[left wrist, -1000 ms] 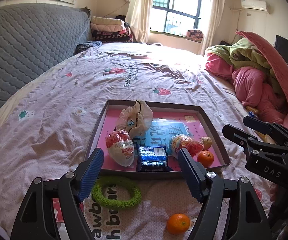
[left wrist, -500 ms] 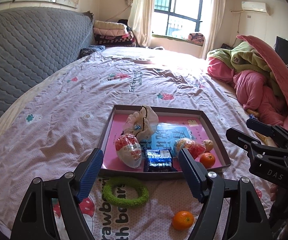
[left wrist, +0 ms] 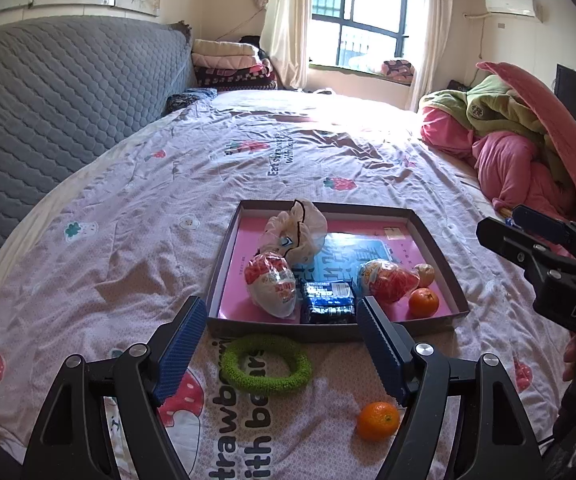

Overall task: Organize objects
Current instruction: 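Withdraw both open tools back from the tray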

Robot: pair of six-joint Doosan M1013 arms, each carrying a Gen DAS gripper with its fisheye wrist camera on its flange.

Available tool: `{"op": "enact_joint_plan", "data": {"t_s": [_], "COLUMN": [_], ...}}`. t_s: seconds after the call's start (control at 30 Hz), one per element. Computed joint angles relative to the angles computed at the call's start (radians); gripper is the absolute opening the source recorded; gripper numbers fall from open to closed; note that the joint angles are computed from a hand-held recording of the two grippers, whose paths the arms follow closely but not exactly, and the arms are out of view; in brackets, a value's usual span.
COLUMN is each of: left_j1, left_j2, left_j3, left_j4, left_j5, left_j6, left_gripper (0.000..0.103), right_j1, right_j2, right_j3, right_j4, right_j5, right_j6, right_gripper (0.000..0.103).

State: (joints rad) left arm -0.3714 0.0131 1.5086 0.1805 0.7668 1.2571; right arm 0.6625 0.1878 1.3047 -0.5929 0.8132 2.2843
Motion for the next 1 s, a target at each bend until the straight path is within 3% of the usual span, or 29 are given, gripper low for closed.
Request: {"op": "enact_joint_plan", "data": {"t_s": [0.3,0.4,1.0], "left_j1": [0.007,0.012,0.032], "left_j2": [-0.019,-0.022,-0.021], "left_j3": [0.015,0.021,0.055], "left_j4": [-0.015,-0.025,-0.008], "left_j5": [-0.014,-0.016,0.024], "left_j6": [0.015,0.016,0.002], "left_gripper": [0.079,0.079,0.079], "right_j1": [0.015,0.019,0.062], "right_j2": [-0.009,-0.012,-0.016], "right_j3": [0.015,0.025,0.077], "right_j4": [-0.013,-0.008,0.023], "right_j5": [-0.007,-0.007,0.003], "right_j6": [0.005,0.019,0.011], "right_gripper": [0.075,0.08,0.08]}}
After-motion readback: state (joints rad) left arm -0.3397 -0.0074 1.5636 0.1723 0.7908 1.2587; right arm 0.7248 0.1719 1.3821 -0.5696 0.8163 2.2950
